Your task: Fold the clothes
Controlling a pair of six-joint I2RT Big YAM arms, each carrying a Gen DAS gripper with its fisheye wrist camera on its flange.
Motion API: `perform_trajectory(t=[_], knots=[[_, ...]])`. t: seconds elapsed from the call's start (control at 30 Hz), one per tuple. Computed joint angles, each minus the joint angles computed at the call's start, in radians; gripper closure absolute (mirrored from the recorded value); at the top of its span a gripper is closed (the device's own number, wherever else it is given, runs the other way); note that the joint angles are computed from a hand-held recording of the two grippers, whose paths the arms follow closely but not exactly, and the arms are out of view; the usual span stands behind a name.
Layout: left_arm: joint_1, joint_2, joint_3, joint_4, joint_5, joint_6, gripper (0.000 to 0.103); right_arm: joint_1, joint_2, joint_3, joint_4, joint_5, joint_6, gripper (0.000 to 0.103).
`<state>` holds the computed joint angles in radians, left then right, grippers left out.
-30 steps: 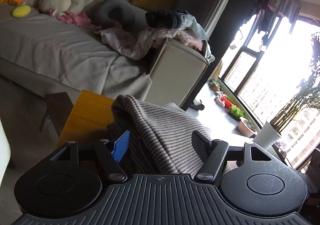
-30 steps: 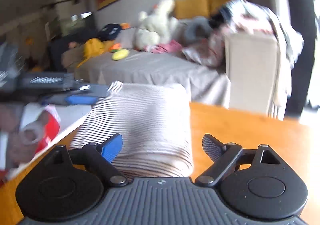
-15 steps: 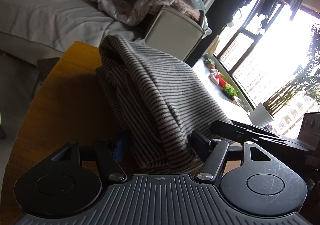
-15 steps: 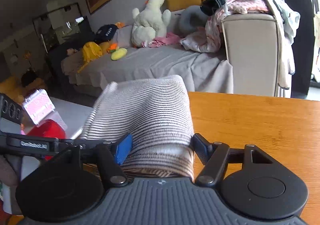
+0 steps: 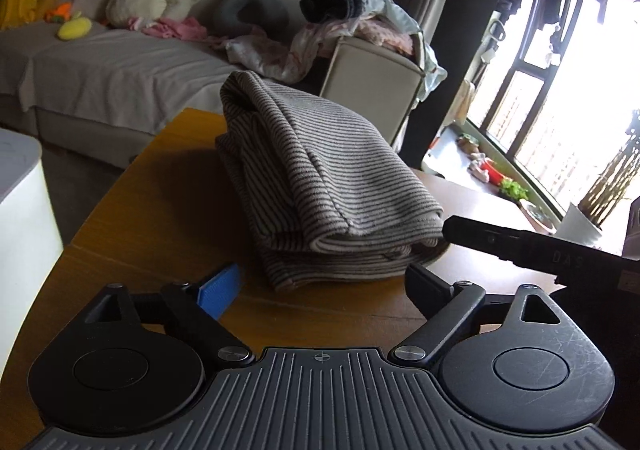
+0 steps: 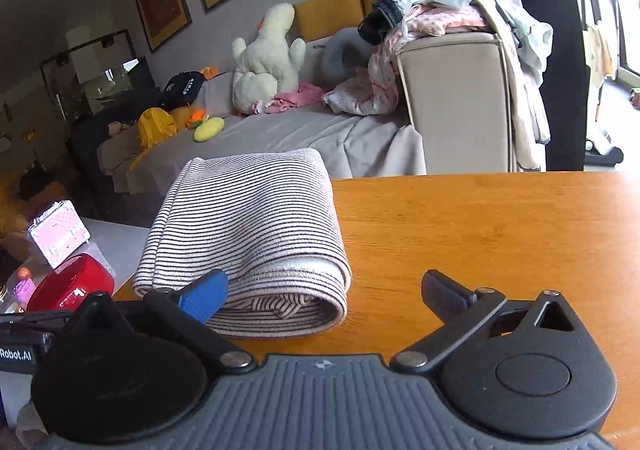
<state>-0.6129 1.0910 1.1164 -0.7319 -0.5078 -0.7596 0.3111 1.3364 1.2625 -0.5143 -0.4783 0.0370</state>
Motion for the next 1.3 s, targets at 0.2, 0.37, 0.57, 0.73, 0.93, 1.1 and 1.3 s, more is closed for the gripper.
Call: perform_trajectory(t=[0.2, 0.37, 0.57, 0.73, 0.93, 1.1, 1.3], knots=[[-0.086, 0.062, 0.054, -0.14, -0.066, -0.142, 0.0, -0.048, -0.091, -0.054, -0.106, 0.099, -0.092, 0.0], [-0.138, 0.133, 0.103, -0.23, -0.18, -0.204, 0.0, -0.062, -0.116, -0.082, -0.169, 0.213, -0.165, 0.0], [-0.148, 0.164, 0.121, -0.247, -0.232, -0.24, 0.0, -0.039, -0.085, -0.064, -0.194, 0.315, -0.182, 0.0], [-0.136, 0.172, 0.125, -0.236, -0.233, -0.233, 0.0, -0.026, -0.062, -0.048, -0.183, 0.31, -0.183, 0.0], [-0.139, 0.2, 0.154, -0.28, -0.238, -0.22, 0.0, -0.024, -0.058, -0.046, -0.177, 0.314, -0.175, 0.0], [-0.137, 0.204, 0.157, -0.286, -0.237, -0.214, 0.0, -0.026, -0.059, -0.047, -0.176, 0.311, -0.176, 0.0], [-0.135, 0.211, 0.165, -0.298, -0.237, -0.207, 0.0, -0.026, -0.058, -0.044, -0.178, 0.311, -0.176, 0.0]])
